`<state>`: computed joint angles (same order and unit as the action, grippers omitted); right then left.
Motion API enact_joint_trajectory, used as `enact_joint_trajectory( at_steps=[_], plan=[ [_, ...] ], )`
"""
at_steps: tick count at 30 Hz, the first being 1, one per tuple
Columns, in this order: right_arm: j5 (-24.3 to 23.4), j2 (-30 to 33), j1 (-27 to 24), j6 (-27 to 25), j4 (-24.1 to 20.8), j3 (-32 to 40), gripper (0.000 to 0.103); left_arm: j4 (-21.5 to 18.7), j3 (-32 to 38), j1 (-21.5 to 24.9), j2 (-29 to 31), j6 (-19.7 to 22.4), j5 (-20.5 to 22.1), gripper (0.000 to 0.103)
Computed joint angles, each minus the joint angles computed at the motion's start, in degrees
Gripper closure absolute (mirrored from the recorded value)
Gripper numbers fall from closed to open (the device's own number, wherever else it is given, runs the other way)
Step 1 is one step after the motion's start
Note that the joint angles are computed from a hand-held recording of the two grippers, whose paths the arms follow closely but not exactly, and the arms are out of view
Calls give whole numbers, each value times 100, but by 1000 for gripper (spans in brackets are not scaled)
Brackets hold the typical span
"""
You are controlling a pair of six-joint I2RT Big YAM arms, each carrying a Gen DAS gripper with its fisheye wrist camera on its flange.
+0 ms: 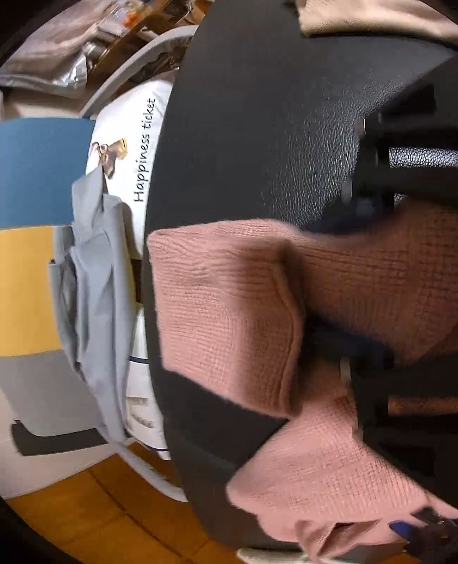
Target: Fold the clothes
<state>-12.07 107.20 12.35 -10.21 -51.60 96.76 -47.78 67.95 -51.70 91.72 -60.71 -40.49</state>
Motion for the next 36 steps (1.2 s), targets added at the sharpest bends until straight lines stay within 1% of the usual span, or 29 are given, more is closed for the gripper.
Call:
enact_joint_trajectory(
  at_steps=[1, 3, 7, 10, 12, 14, 18, 20, 22, 23, 24, 25, 26, 27, 28, 29, 30, 31, 32, 33, 35, 36],
  plan=[
    [19, -116, -12, -87, 143, -127, 79, -20, 12, -4, 9, -6, -7, 69],
    [72, -316, -42, -141, 364, -334, 81, -36, 17, -4, 13, -7, -17, 69],
    [-114, -676, -328, 165, 767, -612, 90, -74, 43, -20, 32, -44, -27, 69],
    [-34, -942, -592, 301, 1024, -790, 91, -85, 48, -18, 36, -46, -30, 69],
    [101, -1081, -790, 349, 1184, -880, 91, -107, 64, -26, 47, -62, -37, 69],
    [283, -1289, -1020, 404, 1456, -1076, 91, -129, 81, -35, 58, -78, -44, 69],
    [874, -1548, -1410, 245, 1990, -1374, 91, -138, 87, -37, 66, -84, -47, 69],
    [1072, -1456, -1555, 146, 1845, -1334, 90, -164, 103, -45, 80, -103, -55, 69],
    [1008, -1084, -1669, 2, 1028, -1021, 86, -191, 117, -52, 90, -119, -62, 69],
    [997, -891, -1719, -66, 641, -858, 79, -197, 120, -51, 91, -118, -62, 69],
    [1049, -851, -1740, -46, 533, -878, 76, -197, 119, -51, 91, -118, -63, 69],
    [1127, -945, -1762, 38, 648, -1064, 70, -197, 117, -52, 89, -119, -65, 69],
    [1088, -1140, -1785, 157, 861, -1293, 64, -196, 113, -52, 86, -121, -64, 69],
    [1038, -1349, -1808, 281, 1085, -1529, 62, -196, 110, -53, 83, -123, -64, 69],
    [841, -1712, -1834, 431, 1450, -1890, 55, -199, 110, -54, 82, -127, -65, 69],
    [540, -2042, -1841, 444, 1734, -2193, 46, -192, 104, -51, 73, -123, -61, 69],
    [221, -2368, -1842, 451, 1995, -2475, 42, -187, 98, -48, 65, -121, -56, 69],
    [-278, -2703, -1787, 231, 2091, -2725, 39, -206, 105, -51, 62, -139, -50, 69],
    [-639, -2870, -1706, -73, 1960, -2819, 36, -267, 126, -65, 64, -174, -54, 69],
    [-992, -3023, -1608, -403, 1786, -2892, 35, -358, 138, -101, 60, -194, -74, 69],
    [-1617, -3223, -1188, -1468, 1029, -2943, 35, -541, 163, -173, 55, -234, -111, 69],
    [-1680, -3304, -1040, -1797, 877, -3014, 35, -642, 177, -212, 51, -251, -130, 69]
  ],
)
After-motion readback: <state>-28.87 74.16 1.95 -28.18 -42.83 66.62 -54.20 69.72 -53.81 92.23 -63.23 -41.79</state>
